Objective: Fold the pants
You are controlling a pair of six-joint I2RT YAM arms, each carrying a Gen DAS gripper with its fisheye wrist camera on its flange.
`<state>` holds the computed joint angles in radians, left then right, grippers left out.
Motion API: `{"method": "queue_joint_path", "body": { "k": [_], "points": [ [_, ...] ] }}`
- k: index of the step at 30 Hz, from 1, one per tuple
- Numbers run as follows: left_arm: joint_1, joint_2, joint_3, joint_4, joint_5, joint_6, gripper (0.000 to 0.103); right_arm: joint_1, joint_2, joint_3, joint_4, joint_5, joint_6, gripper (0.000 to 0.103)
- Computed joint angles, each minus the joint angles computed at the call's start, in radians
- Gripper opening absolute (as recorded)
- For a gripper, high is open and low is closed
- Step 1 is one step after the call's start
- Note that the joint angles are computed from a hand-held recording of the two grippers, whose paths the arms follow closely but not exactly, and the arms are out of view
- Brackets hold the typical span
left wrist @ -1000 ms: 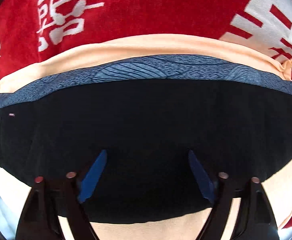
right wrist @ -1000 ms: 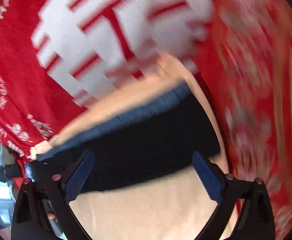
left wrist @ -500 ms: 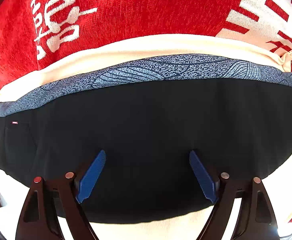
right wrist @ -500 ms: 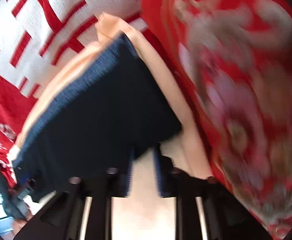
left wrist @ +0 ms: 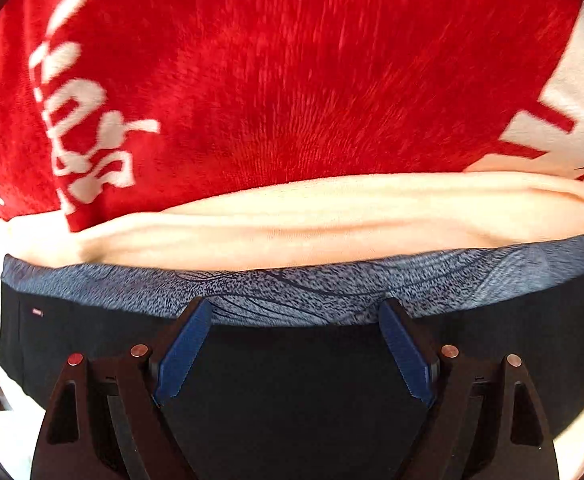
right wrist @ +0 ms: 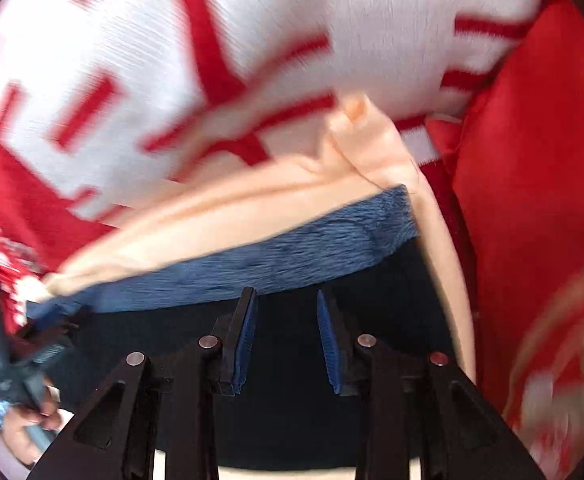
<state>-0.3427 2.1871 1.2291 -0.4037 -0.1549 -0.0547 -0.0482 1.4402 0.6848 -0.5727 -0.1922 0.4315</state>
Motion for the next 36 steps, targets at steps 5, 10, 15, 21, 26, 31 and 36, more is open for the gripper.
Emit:
{"method": "queue_joint_path", "body": {
  "k": [5,10,15,21,26,31,36],
  "points": [
    [0.139,0.086,0.111,-0.026,-0.016,0.009,0.098,-0.09,-0.049,-0.023,-0.023,-0.02,0.005,0.017],
    [0.295,0.118,0.221,-0.115,-0.08,0.046,0.098,-0.048,-0.127,-0.029,-0.112,-0.04,0.069,0.025],
    [0.395,0.039,0.157,-0.104,-0.081,0.189,0.098,0.111,-0.323,-0.124,-0.128,-0.165,0.313,0.043],
    [0.543,-0.071,0.012,-0.045,-0.004,0.399,0.098,0.625,-0.334,-0.184,0.23,-0.155,0.855,0.043],
    [0.712,-0.034,0.068,-0.046,0.065,0.602,0.098,1.006,0.074,-0.06,0.773,-0.033,1.183,0.044],
    [0.827,0.028,0.071,0.054,0.066,0.739,0.098,1.124,0.436,0.161,1.032,0.026,1.298,0.044],
    [0.953,0.204,0.315,-0.09,0.212,0.859,0.103,1.171,0.567,0.257,1.102,0.074,1.356,0.044]
  ]
}}
